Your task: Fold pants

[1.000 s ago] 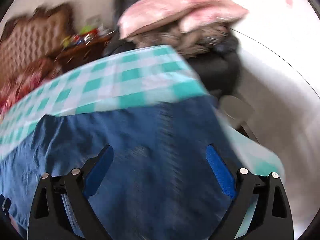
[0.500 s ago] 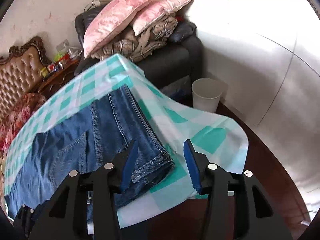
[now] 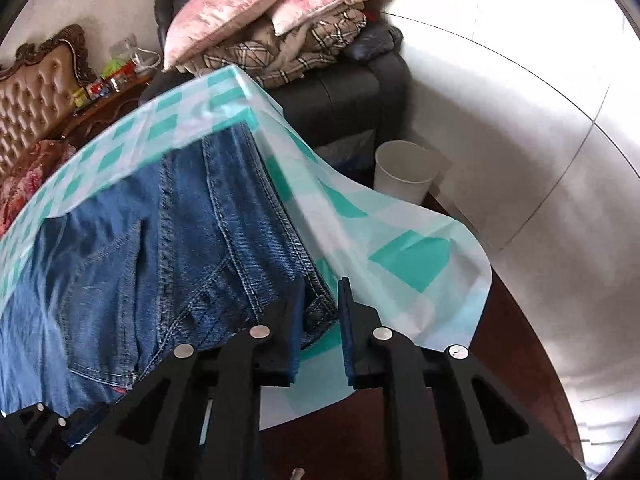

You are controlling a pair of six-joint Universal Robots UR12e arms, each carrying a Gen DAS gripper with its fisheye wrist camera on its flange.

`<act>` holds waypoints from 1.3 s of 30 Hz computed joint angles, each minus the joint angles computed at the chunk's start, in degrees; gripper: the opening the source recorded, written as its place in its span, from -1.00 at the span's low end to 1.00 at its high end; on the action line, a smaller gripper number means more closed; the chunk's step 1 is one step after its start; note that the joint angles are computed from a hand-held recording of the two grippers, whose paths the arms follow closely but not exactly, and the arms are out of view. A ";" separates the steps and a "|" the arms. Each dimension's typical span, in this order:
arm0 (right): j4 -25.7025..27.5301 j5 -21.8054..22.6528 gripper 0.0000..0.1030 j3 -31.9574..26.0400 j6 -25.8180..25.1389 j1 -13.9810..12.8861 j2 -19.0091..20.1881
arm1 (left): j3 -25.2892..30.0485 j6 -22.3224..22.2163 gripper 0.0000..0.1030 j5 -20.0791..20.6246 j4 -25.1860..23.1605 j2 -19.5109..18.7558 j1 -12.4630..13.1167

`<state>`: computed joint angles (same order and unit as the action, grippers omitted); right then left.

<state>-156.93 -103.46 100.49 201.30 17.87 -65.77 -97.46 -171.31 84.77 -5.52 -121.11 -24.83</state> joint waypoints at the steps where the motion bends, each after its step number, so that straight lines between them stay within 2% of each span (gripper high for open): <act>1: 0.44 -1.53 -0.59 -0.33 0.08 0.24 0.12 | -0.21 -0.47 -0.28 -1.08 0.23 0.16 0.15; 3: -0.04 -4.63 -0.34 -0.35 0.79 0.81 -0.01 | -0.82 -2.04 -0.26 -1.94 1.33 0.57 0.50; 4: -0.86 -6.47 -0.16 -0.25 1.14 1.16 -0.12 | -1.10 -3.24 -0.26 -2.27 1.87 0.75 0.73; 6: -4.14 -9.34 -0.03 0.16 0.98 1.88 -0.31 | -2.05 -7.55 -0.26 -3.46 3.57 1.32 1.57; 8: -7.85 -7.46 0.31 0.31 -1.28 2.20 -0.29 | -2.84 -11.01 -0.26 -2.59 4.98 1.79 2.12; 10: -9.76 -6.15 0.51 -0.21 -4.15 2.83 0.20 | -3.84 -12.52 -0.26 -0.93 5.88 2.40 2.45; 12: -10.32 -3.67 0.57 -1.17 -7.04 3.61 0.90 | -5.18 -15.39 -0.25 0.39 6.51 3.27 3.01; 13: -10.26 -1.70 0.66 -1.61 -7.66 3.86 1.22 | -6.11 -17.89 -0.13 0.86 7.12 3.84 3.53; 14: -9.92 -0.03 0.67 -2.07 -7.96 4.09 1.55 | -6.77 -19.73 0.09 1.22 7.51 4.26 3.96; 15: -9.19 1.41 0.67 -2.75 -8.24 4.52 2.07 | -7.94 -23.19 0.21 2.29 8.25 4.93 4.73; 16: -8.09 2.39 0.67 -3.47 -8.60 4.92 2.57 | -8.92 -25.69 0.30 3.60 8.66 5.54 5.31; 17: -7.22 2.40 0.67 -4.13 -8.75 5.35 3.06 | -9.94 -28.04 0.31 5.23 8.87 6.20 5.93; 18: -6.70 1.63 0.67 -4.79 -8.68 6.08 3.63 | -11.18 -31.18 0.35 8.87 8.18 7.18 6.79; 20: -5.91 1.63 0.67 -5.85 -8.62 6.94 4.53 | -12.99 -36.05 0.57 14.74 6.22 8.75 8.15; 21: -4.66 1.87 0.67 -6.57 -9.17 7.41 5.02 | -13.85 -38.33 0.61 17.06 4.40 9.64 8.93; 23: -3.55 1.38 0.67 -7.47 -10.55 8.30 5.79 | -15.10 -42.34 0.81 23.06 -0.51 11.22 10.04; 24: -2.64 0.19 0.67 -8.10 -11.53 8.93 6.25 | -16.05 -42.71 0.83 24.36 -0.24 11.75 10.61; 26: -2.55 -0.94 0.68 -8.47 -12.94 9.76 6.66 | -19.52 -40.16 0.91 26.00 3.81 13.10 12.47; 28: -2.99 -1.13 0.68 -8.52 -14.06 10.33 6.73 | -21.93 -38.17 0.91 27.62 5.73 14.12 13.92; 31: -2.96 -0.43 0.68 -9.48 -16.77 11.29 7.04 | -25.10 -38.33 0.90 30.17 4.38 16.09 16.67; 32: -3.27 0.53 0.68 -9.75 -17.52 11.57 7.06 | -25.95 -39.36 0.87 31.60 2.64 16.81 17.65; 33: -3.79 2.57 0.68 -10.30 -18.16 11.90 7.27 | -26.71 -40.02 0.80 32.45 1.14 17.52 18.39; 34: -4.16 4.09 0.68 -10.79 -18.47 12.15 7.46 | -27.27 -40.50 0.61 33.03 -1.15 18.11 19.35; 35: -4.31 5.54 0.68 -11.42 -18.83 12.52 7.72 | -27.88 -40.55 0.42 32.72 -2.08 18.47 20.19; 37: -4.55 8.21 0.68 -13.34 -20.37 13.69 8.74 | -30.14 -40.59 0.34 29.14 -1.50 19.60 23.17; 38: -4.21 8.57 0.68 -14.55 -21.12 14.38 9.46 | -31.61 -40.38 0.33 27.15 1.10 20.13 24.63; 39: -2.96 8.97 0.68 -16.25 -22.25 15.24 10.38 | -32.45 -40.57 0.31 27.52 1.38 20.71 25.37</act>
<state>-159.89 -94.49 84.24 179.05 33.11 -55.39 -129.90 -211.88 112.29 -4.13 -100.40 0.54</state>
